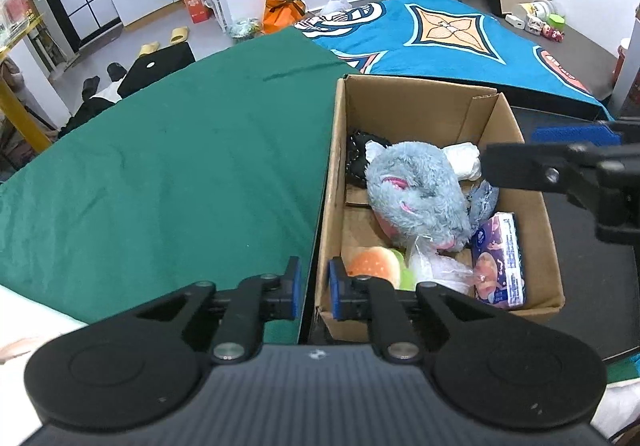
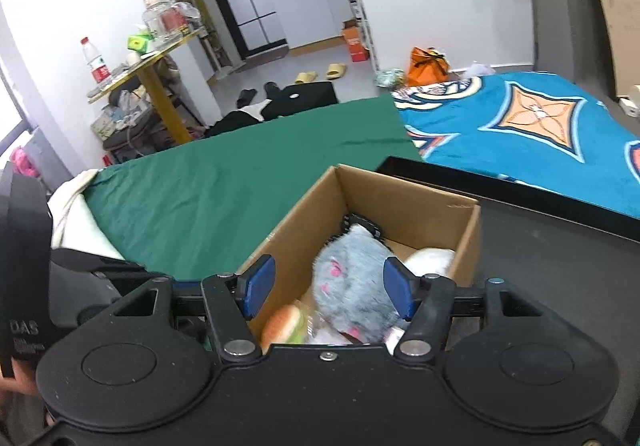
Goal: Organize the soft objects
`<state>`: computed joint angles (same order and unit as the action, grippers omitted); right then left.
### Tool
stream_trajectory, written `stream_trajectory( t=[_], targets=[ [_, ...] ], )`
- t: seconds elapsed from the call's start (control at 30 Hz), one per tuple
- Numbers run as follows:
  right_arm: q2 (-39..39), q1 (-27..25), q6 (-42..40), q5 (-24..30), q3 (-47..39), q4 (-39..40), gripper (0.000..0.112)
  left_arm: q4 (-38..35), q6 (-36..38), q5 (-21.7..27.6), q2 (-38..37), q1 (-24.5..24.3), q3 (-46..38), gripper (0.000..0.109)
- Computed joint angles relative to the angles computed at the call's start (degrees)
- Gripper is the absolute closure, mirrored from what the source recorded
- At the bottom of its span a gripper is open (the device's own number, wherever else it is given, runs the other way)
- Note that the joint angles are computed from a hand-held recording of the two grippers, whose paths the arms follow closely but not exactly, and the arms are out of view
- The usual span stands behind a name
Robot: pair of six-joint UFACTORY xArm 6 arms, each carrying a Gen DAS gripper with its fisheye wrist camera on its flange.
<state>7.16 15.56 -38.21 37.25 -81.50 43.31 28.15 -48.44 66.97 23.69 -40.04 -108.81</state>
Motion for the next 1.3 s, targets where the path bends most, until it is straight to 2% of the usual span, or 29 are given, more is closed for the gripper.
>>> stream_trajectory(
  t=[0.27, 0.37, 0.47, 0.63, 0.8, 1.0, 1.1, 1.3],
  targets=[
    [-3.5, -1.68, 7.05, -0.8, 4.27, -4.98, 0.051, 0.32, 0.92, 3.43, 1.24, -1.03, -3.89, 0.095],
    [-4.82, -2.36, 9.44, -1.92, 5.62, -5.91, 0.043, -0.06, 1.22, 4.24, 1.71, -1.27, -5.34, 0.094],
    [-6.72, -3.03, 11.88, -3.62, 7.84, -6.65, 0.039, -0.34, 1.83, 4.23, 1.76, -1.48, -5.92, 0.088],
    [-9.98, -4.15, 15.79, -5.63, 11.46, -7.71, 0.031, 0.34, 2.21, 4.71, 1.97, -2.2, -7.4, 0.068],
    [-13.6, -4.71, 18.67, -8.08, 14.82, -9.07, 0.02, 1.68, 1.25, 6.72, 2.52, -3.19, -10.26, 0.052],
    [-17.0, -7.22, 18.72, -5.28, 16.23, -6.85, 0.014, 1.47, 0.57, 6.97, 1.4, -4.02, -10.97, 0.046],
    [-18.45, -7.95, 20.11, -5.05, 16.83, -8.47, 0.009, 2.11, 0.55, 7.21, 1.03, -4.77, -11.55, 0.044],
    [-21.0, -8.7, 24.14, -4.95, 17.81, -11.93, 0.009, 2.49, 0.39, 7.65, 0.28, -6.01, -12.77, 0.04]
  ],
)
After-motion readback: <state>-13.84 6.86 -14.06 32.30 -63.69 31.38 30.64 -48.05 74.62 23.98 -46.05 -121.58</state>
